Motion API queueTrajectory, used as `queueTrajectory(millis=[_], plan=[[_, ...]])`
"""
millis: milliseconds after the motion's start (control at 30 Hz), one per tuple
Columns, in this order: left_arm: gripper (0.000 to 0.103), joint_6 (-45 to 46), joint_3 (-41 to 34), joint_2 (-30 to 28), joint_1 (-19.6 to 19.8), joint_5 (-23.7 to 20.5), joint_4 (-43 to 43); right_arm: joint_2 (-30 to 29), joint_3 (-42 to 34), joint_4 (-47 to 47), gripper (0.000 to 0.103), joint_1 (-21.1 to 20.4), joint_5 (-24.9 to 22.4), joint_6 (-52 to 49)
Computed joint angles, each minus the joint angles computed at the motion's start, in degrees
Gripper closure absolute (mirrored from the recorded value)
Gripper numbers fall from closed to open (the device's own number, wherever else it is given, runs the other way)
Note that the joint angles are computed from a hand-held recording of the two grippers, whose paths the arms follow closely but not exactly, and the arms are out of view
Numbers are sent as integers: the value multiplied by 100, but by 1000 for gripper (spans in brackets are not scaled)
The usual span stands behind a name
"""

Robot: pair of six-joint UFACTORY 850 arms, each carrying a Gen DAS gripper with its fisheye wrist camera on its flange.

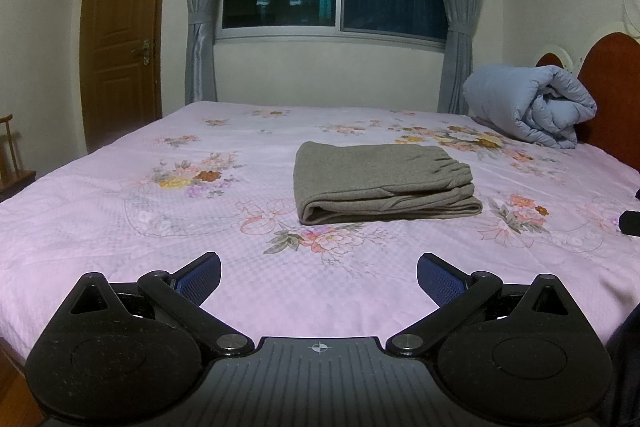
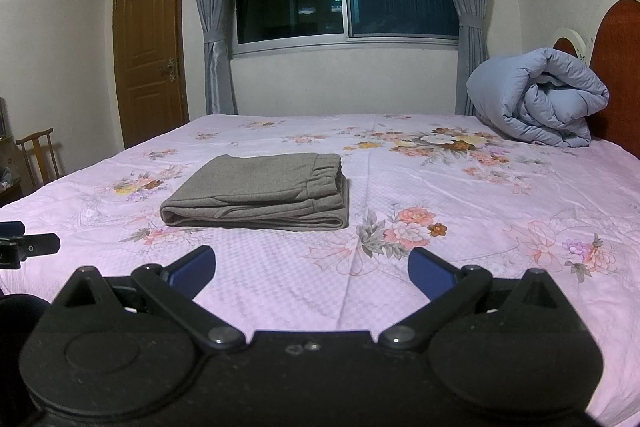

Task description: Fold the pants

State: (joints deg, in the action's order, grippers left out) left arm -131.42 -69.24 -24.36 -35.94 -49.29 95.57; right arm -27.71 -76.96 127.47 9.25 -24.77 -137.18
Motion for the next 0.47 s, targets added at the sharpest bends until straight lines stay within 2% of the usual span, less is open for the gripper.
queueTrajectory(millis=[133,300,467], plan=[[0,-51,31,15,6,6,101,11,12,13,6,1,1,-8],[4,232,-105,-67,41,-46,-239,10,11,12,6,-1,-4,-15],[4,145,-34,-34,27,-76,-54,9,11,5,6,0,-4,-6]])
